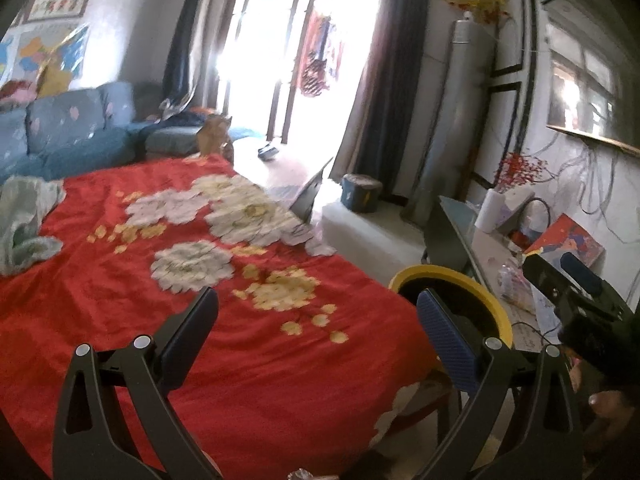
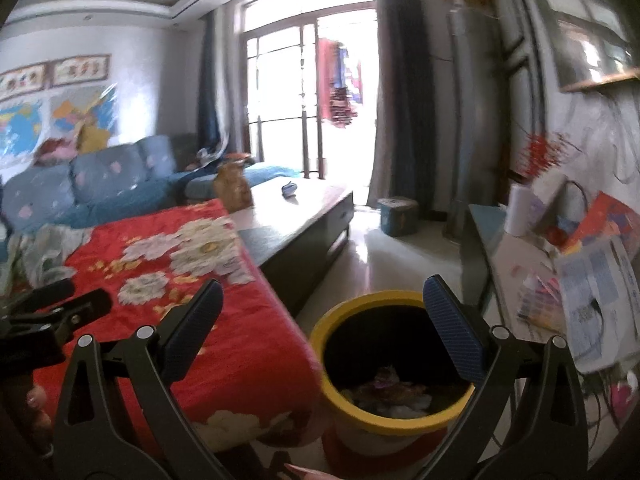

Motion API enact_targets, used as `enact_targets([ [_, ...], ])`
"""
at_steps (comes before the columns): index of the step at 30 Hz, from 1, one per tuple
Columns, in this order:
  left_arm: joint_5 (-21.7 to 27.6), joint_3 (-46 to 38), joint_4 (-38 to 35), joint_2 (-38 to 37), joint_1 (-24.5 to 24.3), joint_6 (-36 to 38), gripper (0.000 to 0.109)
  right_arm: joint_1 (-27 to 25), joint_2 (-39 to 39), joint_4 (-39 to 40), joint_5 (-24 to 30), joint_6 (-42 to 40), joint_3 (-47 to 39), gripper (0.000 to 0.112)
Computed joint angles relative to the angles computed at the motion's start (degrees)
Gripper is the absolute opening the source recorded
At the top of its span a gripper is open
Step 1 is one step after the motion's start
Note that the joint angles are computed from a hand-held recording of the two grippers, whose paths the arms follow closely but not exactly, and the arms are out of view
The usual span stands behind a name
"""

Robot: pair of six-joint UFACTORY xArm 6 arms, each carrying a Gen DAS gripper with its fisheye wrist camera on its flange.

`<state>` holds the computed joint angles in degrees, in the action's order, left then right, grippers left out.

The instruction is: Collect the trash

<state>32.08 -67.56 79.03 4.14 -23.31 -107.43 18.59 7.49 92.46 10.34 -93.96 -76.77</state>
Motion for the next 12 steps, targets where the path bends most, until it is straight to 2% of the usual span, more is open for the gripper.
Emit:
enact_targets([
  [2, -1.01, 3.23, -2.84, -2.75, 1.95, 1.51, 0.097, 1.69, 0.39, -2.58, 1.71, 1.61, -0.9, 0.092],
  [4, -0.2, 8.96, -6.59, -7.93, 4.56, 3.06, 0.097, 3.74, 1.75, -9.6, 5.39, 8.14, -2.79, 0.092],
  [6, 3.89, 16.02, -10.2, -14.8, 7.46, 4.16, 0.097, 6.84, 4.4, -19.58, 10.72, 18.05, -6.33, 0.092],
  [8, 10.57, 24.81, -14.35, -23.94, 11.57, 5.25, 0.097, 10.88, 8.43, -29.53, 16.53, 27.06, -11.38, 0.092],
  [10, 16.76, 33.48, -19.88, -34.0, 18.02, 7.33, 0.097, 15.82, 14.3, -40.33, 23.62, 34.85, -18.85, 0.092],
  [12, 19.73, 38.42, -22.91, -39.96, 24.06, 10.19, 0.097, 21.04, 20.3, -47.32, 28.61, 40.53, -26.37, 0.092],
])
